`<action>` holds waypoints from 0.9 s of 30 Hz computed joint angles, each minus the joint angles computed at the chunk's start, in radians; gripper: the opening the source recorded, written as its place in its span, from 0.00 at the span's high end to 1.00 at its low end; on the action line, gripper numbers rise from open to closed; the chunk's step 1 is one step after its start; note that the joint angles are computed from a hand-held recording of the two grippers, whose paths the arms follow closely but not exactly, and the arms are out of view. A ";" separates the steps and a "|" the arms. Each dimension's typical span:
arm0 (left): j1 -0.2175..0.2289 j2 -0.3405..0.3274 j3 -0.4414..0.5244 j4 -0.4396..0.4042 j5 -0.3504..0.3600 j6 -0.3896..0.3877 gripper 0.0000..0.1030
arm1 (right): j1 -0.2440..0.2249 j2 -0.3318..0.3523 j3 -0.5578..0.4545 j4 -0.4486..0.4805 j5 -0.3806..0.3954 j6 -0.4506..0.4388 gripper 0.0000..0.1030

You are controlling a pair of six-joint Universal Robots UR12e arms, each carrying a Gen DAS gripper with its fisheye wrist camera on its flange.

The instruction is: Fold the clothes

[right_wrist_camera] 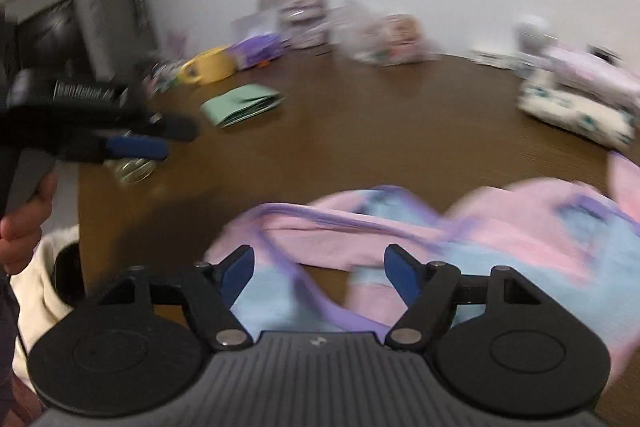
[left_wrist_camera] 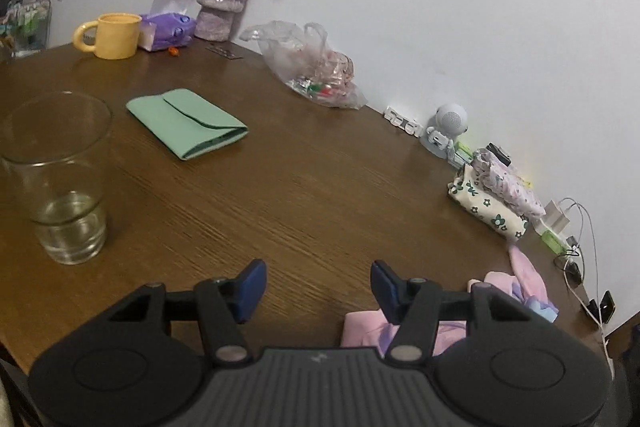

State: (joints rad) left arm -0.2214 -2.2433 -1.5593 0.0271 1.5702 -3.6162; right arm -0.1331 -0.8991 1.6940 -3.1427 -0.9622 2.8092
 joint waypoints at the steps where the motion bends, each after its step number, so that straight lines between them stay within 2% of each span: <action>1: 0.000 0.003 -0.005 0.002 -0.001 0.001 0.46 | 0.011 0.007 -0.012 0.006 0.001 0.007 0.29; 3: 0.002 0.008 -0.012 0.013 -0.008 -0.004 0.46 | 0.032 0.021 -0.036 0.018 0.002 0.019 0.30; 4: 0.003 0.010 -0.015 0.018 -0.011 -0.005 0.45 | 0.043 0.028 -0.050 0.029 -0.027 0.032 0.40; 5: 0.004 0.014 -0.018 0.024 -0.011 -0.002 0.45 | 0.046 0.031 -0.057 0.042 -0.041 0.042 0.50; 6: 0.005 0.015 -0.018 0.027 -0.010 0.002 0.45 | 0.047 0.033 -0.062 0.056 -0.049 0.052 0.75; 7: 0.004 0.015 -0.017 0.028 -0.010 0.009 0.45 | 0.048 0.035 -0.066 0.069 -0.057 0.062 0.94; 8: 0.003 0.014 -0.015 0.029 -0.010 0.015 0.45 | 0.040 0.024 -0.059 0.093 -0.046 0.065 0.97; 10: 0.001 0.012 -0.012 0.031 -0.014 0.029 0.45 | 0.009 -0.007 -0.012 0.046 -0.009 0.098 0.97; 12: -0.004 0.008 -0.006 0.037 -0.023 0.047 0.44 | -0.043 -0.054 0.066 -0.056 0.029 0.126 0.97; 14: -0.011 -0.001 0.004 0.037 -0.039 0.071 0.44 | -0.101 -0.101 0.143 -0.158 0.010 0.172 0.97; 16: -0.019 -0.014 0.021 0.023 -0.064 0.099 0.43 | -0.147 -0.137 0.207 -0.218 -0.084 0.209 0.96; 17: -0.023 -0.022 0.032 0.006 -0.076 0.111 0.43 | -0.158 -0.151 0.228 -0.221 -0.161 0.229 0.95; 19: -0.032 -0.036 0.055 -0.031 -0.100 0.132 0.43 | -0.165 -0.166 0.254 -0.195 -0.330 0.284 0.78; 20: -0.037 -0.042 0.065 -0.045 -0.115 0.137 0.43 | -0.171 -0.170 0.267 -0.188 -0.387 0.315 0.72; 21: -0.041 -0.047 0.074 -0.057 -0.130 0.146 0.43 | -0.176 -0.174 0.282 -0.207 -0.403 0.333 0.62; 24: -0.054 -0.054 0.092 -0.078 -0.165 0.201 0.43 | -0.198 -0.178 0.326 -0.314 -0.366 0.354 0.46; 27: -0.067 -0.063 0.107 -0.098 -0.188 0.258 0.40 | -0.204 -0.169 0.323 -0.366 -0.318 0.330 0.46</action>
State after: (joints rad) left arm -0.2881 -2.3062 -1.4526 -0.0705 1.3822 -3.3580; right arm -0.3368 -1.0676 2.0170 -3.5091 -1.2800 3.1393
